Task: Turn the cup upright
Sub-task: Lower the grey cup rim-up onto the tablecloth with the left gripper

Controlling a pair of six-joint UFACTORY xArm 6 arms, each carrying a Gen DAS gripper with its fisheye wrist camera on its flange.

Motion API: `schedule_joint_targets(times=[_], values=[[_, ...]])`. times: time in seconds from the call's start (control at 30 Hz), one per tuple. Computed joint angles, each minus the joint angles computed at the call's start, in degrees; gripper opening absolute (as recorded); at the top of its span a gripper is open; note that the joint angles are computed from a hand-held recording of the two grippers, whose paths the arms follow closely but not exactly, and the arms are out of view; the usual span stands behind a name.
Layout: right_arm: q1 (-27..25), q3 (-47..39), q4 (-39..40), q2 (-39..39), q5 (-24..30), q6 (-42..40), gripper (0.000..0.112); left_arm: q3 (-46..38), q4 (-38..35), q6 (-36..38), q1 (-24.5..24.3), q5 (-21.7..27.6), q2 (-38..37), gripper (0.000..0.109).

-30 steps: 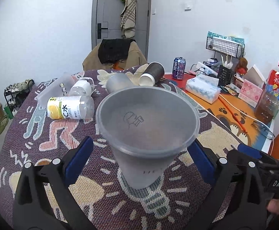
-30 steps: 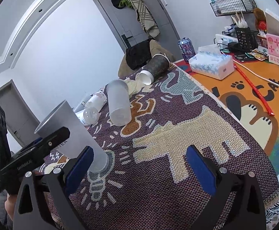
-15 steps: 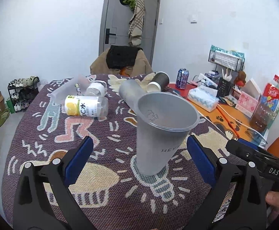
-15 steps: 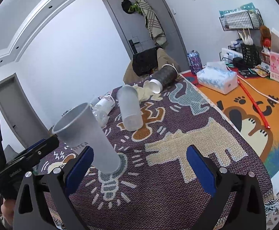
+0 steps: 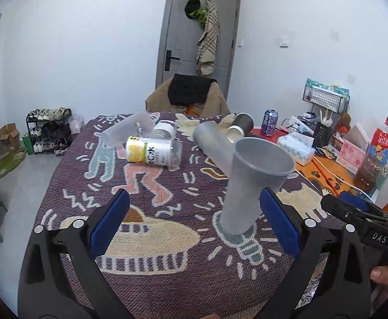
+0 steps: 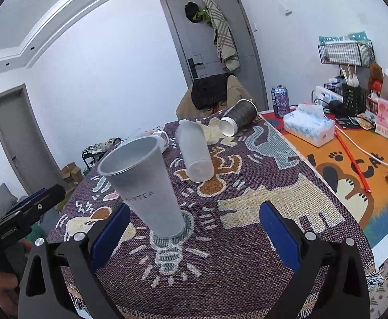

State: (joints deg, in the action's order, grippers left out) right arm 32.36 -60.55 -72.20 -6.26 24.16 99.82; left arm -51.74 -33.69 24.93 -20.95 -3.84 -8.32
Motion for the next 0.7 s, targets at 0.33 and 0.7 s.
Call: schedule_joint_targets(times=[0.33, 0.7], values=[[3.62, -1.25, -2.47, 0.22, 2.94, 1.71, 0.095, 3.9, -5.81, 5.78, 1.4, 0.33, -5.0, 0.097], [5.34, -0.59, -2.7, -0.8, 4.01, 1.98, 0.095, 5.69, -8.92, 9.0, 1.87, 0.25, -7.57, 0.097]])
